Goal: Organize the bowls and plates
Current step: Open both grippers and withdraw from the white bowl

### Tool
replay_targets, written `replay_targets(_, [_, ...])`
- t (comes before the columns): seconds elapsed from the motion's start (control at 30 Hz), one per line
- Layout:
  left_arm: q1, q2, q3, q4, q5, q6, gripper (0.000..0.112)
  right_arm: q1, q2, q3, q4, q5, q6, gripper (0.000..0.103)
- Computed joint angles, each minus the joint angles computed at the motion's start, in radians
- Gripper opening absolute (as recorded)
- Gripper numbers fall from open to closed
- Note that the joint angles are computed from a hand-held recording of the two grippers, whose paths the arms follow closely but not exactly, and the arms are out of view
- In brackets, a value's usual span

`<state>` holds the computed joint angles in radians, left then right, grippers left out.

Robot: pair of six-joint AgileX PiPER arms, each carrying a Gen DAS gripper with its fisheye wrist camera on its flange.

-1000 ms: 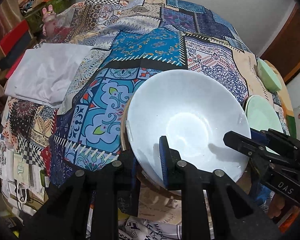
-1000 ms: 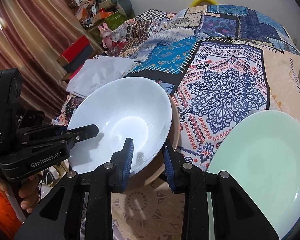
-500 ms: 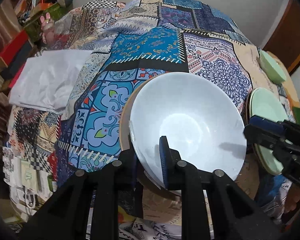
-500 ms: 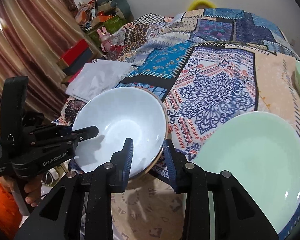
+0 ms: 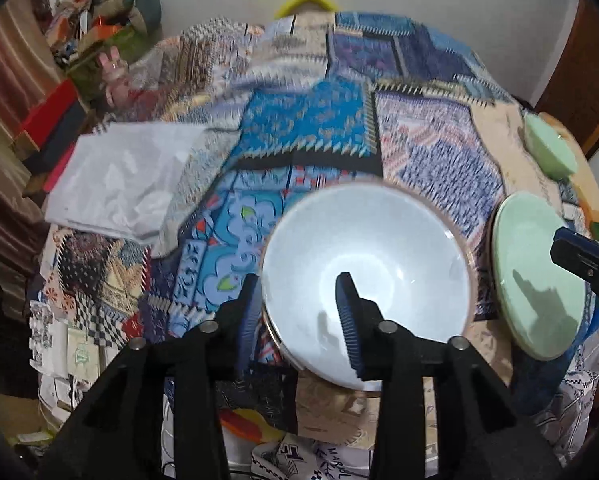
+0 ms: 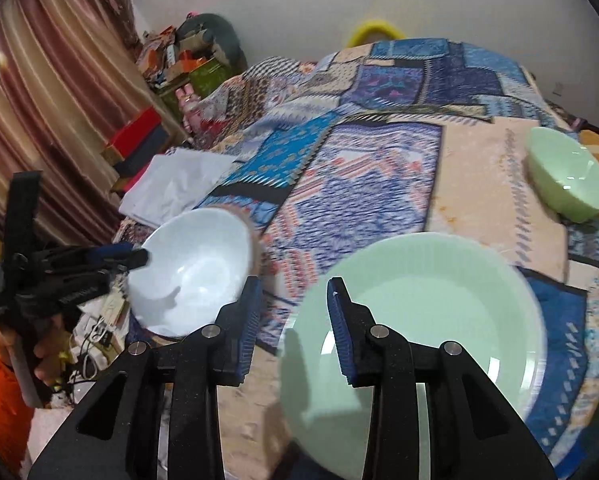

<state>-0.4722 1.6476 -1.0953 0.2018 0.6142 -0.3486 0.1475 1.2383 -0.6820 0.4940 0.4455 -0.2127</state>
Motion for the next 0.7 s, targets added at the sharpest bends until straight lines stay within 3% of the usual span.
replay_targets(0.1, [-0.026,-0.025,-0.018,0.028,0.011,-0.041,0.047,-0.084,-0.063,0.027,-0.008,0.024,-0.034,0.034])
replay_targets(0.17, [-0.053,-0.035,-0.032,0.052,0.008,-0.077,0.06,-0.148,-0.097,0.032,-0.027,0.047,-0.05,0.034])
replay_targets(0.3, [-0.13,-0.032,-0.069,0.142,0.0,-0.189,0.074,-0.335,-0.134,0.019,0.016,0.117,-0.187,0.039])
replay_targets(0.43, [-0.194,0.012,-0.153,0.124,0.005,-0.188,0.087,-0.53,-0.145,-0.001,0.087,0.18,-0.34,0.042])
replay_targets(0.7, [-0.294,0.199,-0.444,0.064,0.065,-0.131,0.09,-0.805,-0.036,-0.091,0.199,0.241,-0.555,0.047])
